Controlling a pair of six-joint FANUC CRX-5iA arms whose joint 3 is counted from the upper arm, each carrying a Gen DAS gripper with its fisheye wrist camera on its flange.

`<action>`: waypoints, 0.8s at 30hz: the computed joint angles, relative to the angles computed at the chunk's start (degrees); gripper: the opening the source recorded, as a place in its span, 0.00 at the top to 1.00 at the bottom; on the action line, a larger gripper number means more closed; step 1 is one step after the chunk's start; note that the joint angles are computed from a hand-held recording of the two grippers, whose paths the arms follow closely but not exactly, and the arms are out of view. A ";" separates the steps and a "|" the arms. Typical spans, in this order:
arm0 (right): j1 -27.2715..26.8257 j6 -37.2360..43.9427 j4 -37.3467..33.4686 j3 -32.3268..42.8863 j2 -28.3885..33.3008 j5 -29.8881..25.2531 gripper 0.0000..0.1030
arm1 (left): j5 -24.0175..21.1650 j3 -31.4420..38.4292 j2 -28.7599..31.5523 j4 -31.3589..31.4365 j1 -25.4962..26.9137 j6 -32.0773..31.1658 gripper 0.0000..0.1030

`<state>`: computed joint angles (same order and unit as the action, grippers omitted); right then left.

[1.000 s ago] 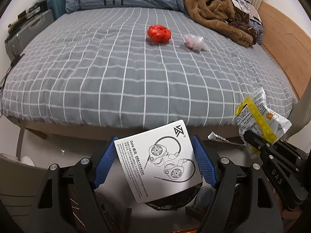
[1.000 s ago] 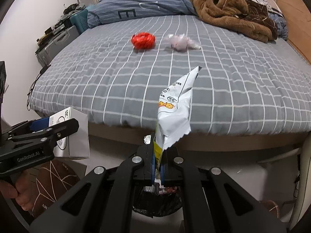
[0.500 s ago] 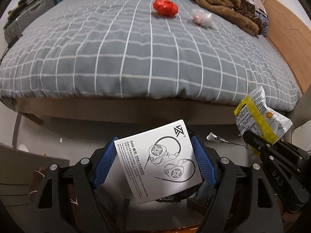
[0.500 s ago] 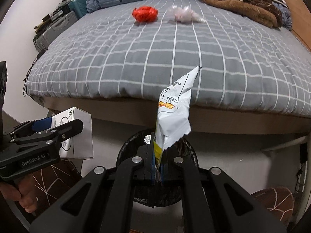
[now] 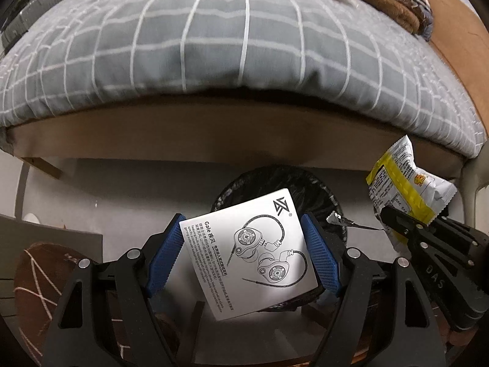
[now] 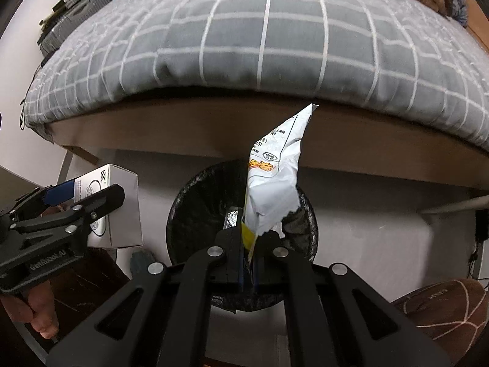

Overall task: Collect trash
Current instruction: 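Open the right tool over the bin to drop the yellow wrapper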

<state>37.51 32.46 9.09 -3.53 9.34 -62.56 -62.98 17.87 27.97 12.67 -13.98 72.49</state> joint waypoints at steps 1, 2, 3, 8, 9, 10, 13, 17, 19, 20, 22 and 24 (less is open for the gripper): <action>-0.35 1.15 -1.29 0.26 0.39 0.21 0.97 | -0.15 0.01 0.28 -0.34 -0.04 0.12 0.27; -0.58 1.91 -1.99 0.57 0.84 0.07 0.97 | -0.26 0.06 0.56 -0.78 -0.08 0.28 0.27; -0.76 2.63 -2.57 0.88 1.28 -0.05 0.96 | -0.37 0.22 0.83 -0.97 -0.13 0.37 0.27; -0.95 4.11 -3.82 1.33 2.78 0.42 0.91 | -0.69 0.90 1.77 -1.83 -0.21 0.85 0.27; -0.94 4.15 -3.73 1.43 3.05 0.40 0.84 | -0.70 0.89 1.81 -1.97 -0.14 0.94 0.27; -0.96 4.14 -3.69 1.38 3.11 0.75 0.81 | -0.81 0.96 1.88 -1.96 -0.08 0.97 0.27; -0.78 3.66 -3.03 1.14 3.18 1.39 0.67 | -0.93 0.86 1.95 -2.16 0.07 1.03 0.27; -0.44 3.34 -1.72 0.55 2.99 1.96 0.52 | -1.30 1.38 2.24 -2.32 -0.28 1.24 0.27; -0.04 2.28 -0.23 -0.46 2.28 2.25 0.41 | -1.04 1.29 2.39 -2.30 -0.48 0.90 0.27; 0.09 1.50 0.86 -0.87 1.70 1.97 0.34 | -1.00 1.40 2.54 -2.24 -0.73 0.78 0.27; -0.19 0.39 2.22 -1.92 0.40 1.94 0.27 | -1.37 2.11 3.00 -2.12 -1.13 0.59 0.27; -0.62 -1.77 4.05 -3.27 -1.13 1.80 0.16 | -1.39 2.31 3.31 -1.74 -1.66 0.18 0.27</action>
